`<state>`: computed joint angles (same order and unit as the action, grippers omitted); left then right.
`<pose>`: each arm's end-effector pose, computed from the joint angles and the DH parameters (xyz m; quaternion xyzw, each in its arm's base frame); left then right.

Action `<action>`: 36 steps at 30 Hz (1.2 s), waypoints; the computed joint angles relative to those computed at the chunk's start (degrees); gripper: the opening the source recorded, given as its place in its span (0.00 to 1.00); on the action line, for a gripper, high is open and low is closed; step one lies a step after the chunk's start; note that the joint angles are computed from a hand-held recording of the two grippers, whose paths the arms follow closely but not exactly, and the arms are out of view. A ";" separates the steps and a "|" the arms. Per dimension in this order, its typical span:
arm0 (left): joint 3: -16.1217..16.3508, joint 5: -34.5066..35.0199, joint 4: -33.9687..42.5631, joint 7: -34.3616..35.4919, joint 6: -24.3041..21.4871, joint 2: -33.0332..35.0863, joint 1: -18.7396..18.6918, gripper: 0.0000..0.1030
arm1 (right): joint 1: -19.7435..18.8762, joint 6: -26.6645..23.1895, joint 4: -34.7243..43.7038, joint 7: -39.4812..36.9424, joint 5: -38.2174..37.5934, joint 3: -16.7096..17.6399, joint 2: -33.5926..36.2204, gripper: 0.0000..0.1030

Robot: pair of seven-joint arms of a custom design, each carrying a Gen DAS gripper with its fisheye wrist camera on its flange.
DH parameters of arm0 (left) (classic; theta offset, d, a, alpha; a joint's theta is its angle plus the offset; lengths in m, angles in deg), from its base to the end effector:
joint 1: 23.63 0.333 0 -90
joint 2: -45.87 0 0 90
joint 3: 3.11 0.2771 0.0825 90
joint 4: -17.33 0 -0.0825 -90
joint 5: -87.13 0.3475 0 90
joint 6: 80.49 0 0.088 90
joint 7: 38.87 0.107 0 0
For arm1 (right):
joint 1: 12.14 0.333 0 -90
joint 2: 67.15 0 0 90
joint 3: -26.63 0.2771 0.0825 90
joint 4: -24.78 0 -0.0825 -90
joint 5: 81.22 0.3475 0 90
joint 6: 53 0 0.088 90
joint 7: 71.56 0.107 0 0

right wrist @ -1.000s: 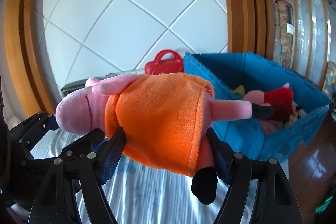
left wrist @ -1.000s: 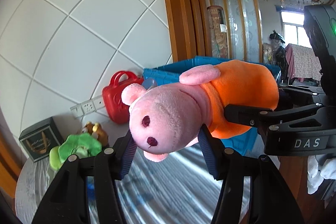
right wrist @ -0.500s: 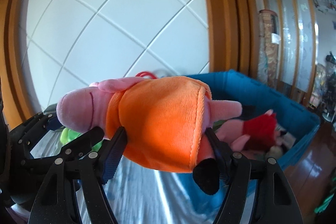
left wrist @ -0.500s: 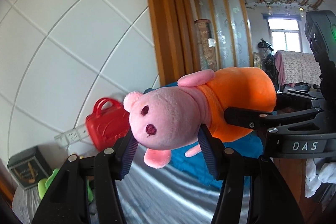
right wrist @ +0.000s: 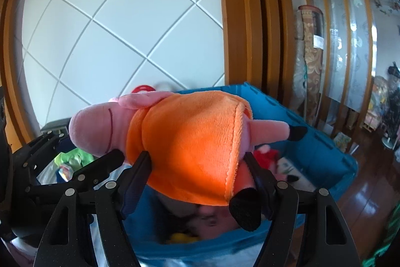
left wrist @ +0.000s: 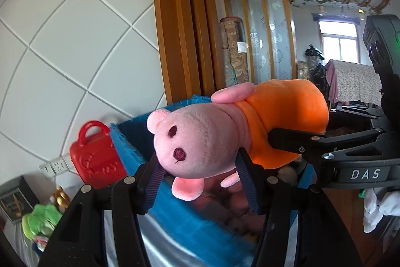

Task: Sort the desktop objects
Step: 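Carry the pig plush with both tools over the blue crate and lower it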

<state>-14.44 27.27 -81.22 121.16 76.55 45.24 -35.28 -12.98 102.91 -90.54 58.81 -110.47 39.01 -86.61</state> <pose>0.5372 -0.1916 0.6460 -0.2833 0.7620 -0.5243 0.2535 0.4617 0.1322 0.6809 -0.5622 0.6350 -0.3785 0.3709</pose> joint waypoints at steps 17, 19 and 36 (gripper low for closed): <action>-3.00 69.30 5.90 -73.88 -3.32 8.31 -8.17 0.57 | 8.96 -5.99 1.59 -51.13 40.82 -21.38 5.24 0.74; -2.87 72.79 7.26 -77.39 -5.74 9.16 -8.54 0.57 | 7.66 -7.29 3.25 -52.23 41.39 -20.42 7.07 0.75; -3.66 73.12 1.79 -80.43 -6.86 4.27 -6.47 0.69 | 1.68 -8.36 3.10 -53.04 43.39 -15.78 8.26 0.88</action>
